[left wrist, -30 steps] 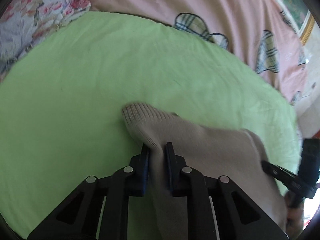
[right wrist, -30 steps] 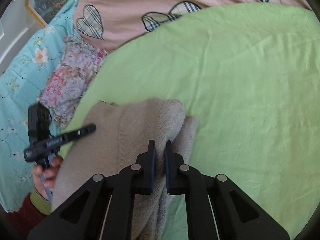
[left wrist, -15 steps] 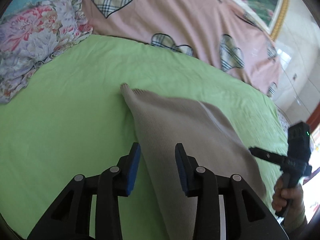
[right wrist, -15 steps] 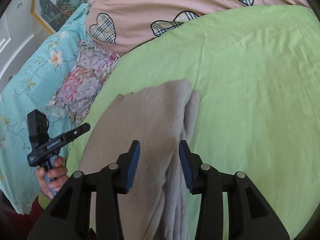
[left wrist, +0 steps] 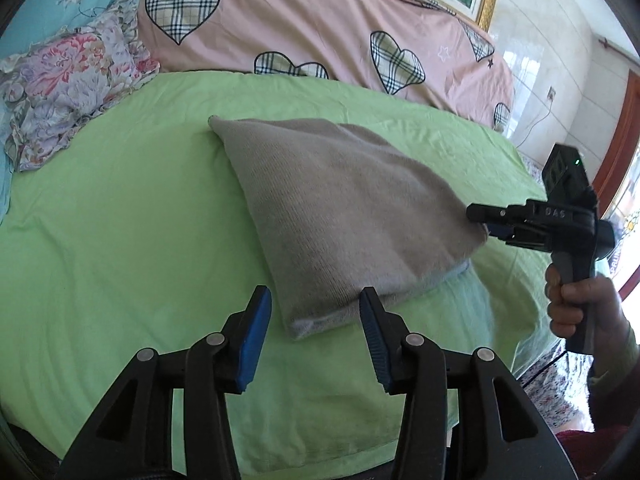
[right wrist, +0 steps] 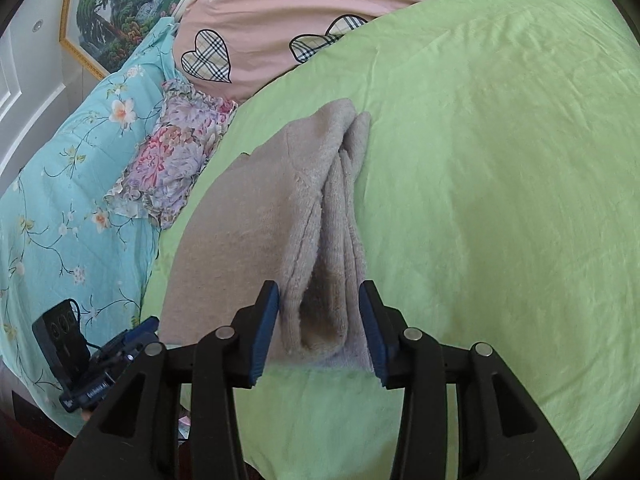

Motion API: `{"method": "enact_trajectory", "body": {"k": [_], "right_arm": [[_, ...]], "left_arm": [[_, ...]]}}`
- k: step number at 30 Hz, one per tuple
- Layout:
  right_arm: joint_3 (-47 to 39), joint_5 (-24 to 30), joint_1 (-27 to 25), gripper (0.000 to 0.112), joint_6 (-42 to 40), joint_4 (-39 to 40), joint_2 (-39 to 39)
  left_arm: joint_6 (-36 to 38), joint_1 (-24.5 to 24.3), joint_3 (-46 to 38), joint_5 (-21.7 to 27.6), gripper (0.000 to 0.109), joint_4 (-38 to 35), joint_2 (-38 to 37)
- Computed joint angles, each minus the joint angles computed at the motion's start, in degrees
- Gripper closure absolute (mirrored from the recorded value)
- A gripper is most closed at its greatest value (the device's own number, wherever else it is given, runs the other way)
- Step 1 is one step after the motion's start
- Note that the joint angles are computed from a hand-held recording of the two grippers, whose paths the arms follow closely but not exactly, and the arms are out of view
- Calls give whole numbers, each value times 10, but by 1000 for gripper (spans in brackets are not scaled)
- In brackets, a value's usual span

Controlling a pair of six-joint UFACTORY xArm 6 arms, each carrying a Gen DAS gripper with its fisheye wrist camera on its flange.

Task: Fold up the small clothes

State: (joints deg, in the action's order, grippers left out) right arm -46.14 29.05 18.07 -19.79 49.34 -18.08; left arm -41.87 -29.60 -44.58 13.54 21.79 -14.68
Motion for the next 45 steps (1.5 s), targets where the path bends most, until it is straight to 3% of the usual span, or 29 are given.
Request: {"method": "enact_trajectory", "body": {"k": [3,5,7,8,10,15,16,17,21,23,27,31,33,38,40,41,43,45], "right_arm": [[5,-1,10,66,-1,-1,-6],[6,-4,15,65,2,-7,-7],[7,-4,19,65,0,-7,-8],[7,-5,20,65,1,-10,-7],[3,-5,23,65,7,-15,-1],[-5,-24,40,65,-3,-16,17],[-12,-20,42,82,-3,-15,27],[-21,-9,41,105,8,-29,36],[-21,-41,52,105,-20,-36,-11],[-24,-34,47,105,18,-113,-21],[-13,-2,28,106,109,-235,14],[15,-34,36,106,119,-236,33],[8,-25,37,106,133,-254,31],[3,-4,26,105,117,-213,25],[9,8,21,100,120,-210,12],[13,13,18,90,138,-228,2],[19,16,11,76,164,-258,-19],[18,14,4,75,171,-262,-32]], "left_arm": [[-36,-10,-13,14,60,56,19],[-98,-13,-29,47,60,131,35],[-128,-10,-43,78,61,160,50],[-145,-8,-46,87,64,173,53],[-169,2,-40,80,81,180,48],[-246,12,-37,63,99,219,37],[-249,7,-45,79,99,218,43],[-249,2,-50,93,100,209,46],[-263,-8,-55,123,102,207,37],[-253,-13,-59,135,102,182,42],[-242,-26,-75,166,103,170,64],[-221,-28,-67,168,102,137,64],[-206,-27,-64,164,102,128,60],[-88,-8,-21,101,100,15,13],[-35,-3,-1,83,96,-24,-14],[-12,-2,7,78,94,-39,-29],[11,3,12,72,72,-47,-47],[3,11,10,68,64,-29,-60]]}}
